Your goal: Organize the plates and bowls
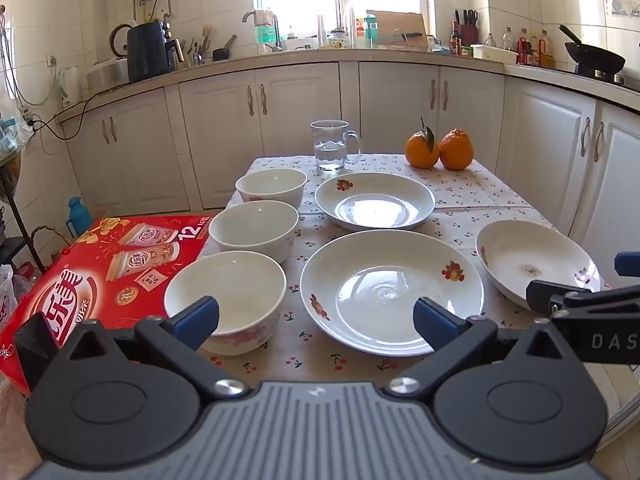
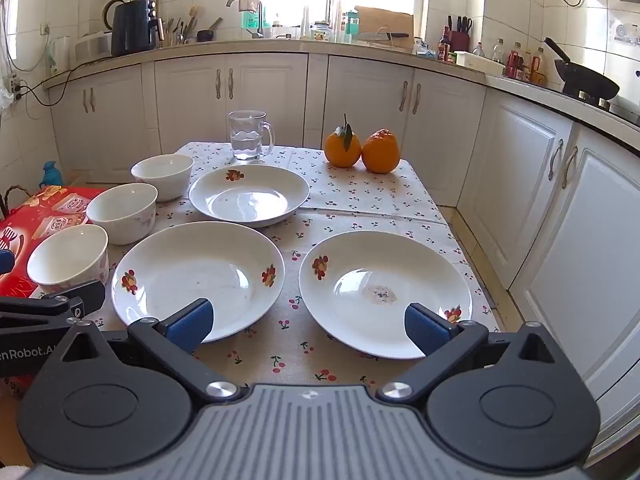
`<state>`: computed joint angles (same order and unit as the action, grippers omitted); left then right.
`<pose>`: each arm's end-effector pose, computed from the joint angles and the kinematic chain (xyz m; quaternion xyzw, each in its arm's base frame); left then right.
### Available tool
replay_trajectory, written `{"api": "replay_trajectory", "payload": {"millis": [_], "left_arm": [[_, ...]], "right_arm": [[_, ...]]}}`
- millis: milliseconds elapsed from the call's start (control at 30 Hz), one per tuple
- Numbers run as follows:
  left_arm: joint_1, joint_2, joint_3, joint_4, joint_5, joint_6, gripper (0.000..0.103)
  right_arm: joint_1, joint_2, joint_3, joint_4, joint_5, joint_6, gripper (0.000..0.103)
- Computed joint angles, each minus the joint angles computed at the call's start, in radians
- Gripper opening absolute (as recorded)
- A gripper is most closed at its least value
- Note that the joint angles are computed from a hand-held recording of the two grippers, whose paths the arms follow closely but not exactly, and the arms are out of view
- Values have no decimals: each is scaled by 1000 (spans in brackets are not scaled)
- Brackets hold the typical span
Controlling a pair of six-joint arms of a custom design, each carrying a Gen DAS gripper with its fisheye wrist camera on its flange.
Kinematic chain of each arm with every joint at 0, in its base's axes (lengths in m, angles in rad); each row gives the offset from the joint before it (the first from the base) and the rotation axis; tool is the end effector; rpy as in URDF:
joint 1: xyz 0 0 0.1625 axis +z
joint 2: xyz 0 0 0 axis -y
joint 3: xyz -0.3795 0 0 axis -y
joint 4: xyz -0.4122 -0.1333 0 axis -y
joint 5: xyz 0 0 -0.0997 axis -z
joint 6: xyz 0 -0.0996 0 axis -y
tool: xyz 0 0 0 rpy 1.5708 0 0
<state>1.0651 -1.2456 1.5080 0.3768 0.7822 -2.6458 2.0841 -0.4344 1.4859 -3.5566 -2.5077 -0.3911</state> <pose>-0.0716 -0.5504 0.2933 0.2447 0.8065 -0.4164 0.3412 0.3681 -0.5450 0.0095 0.1652 -0.8054 0.4257 0.3778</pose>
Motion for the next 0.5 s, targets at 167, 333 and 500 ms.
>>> {"api": "replay_trajectory", "payload": {"millis": [167, 333, 500], "left_arm": [[-1, 2, 1, -8, -6, 8, 103], [-5, 3, -3, -9, -4, 3, 103], [-9, 13, -13, -7, -9, 4, 102]], "right_arm": [[4, 6, -1, 4, 3, 13, 103], [0, -20, 19, 5, 7, 9, 103], [11, 0, -4, 6, -11, 0, 103]]}}
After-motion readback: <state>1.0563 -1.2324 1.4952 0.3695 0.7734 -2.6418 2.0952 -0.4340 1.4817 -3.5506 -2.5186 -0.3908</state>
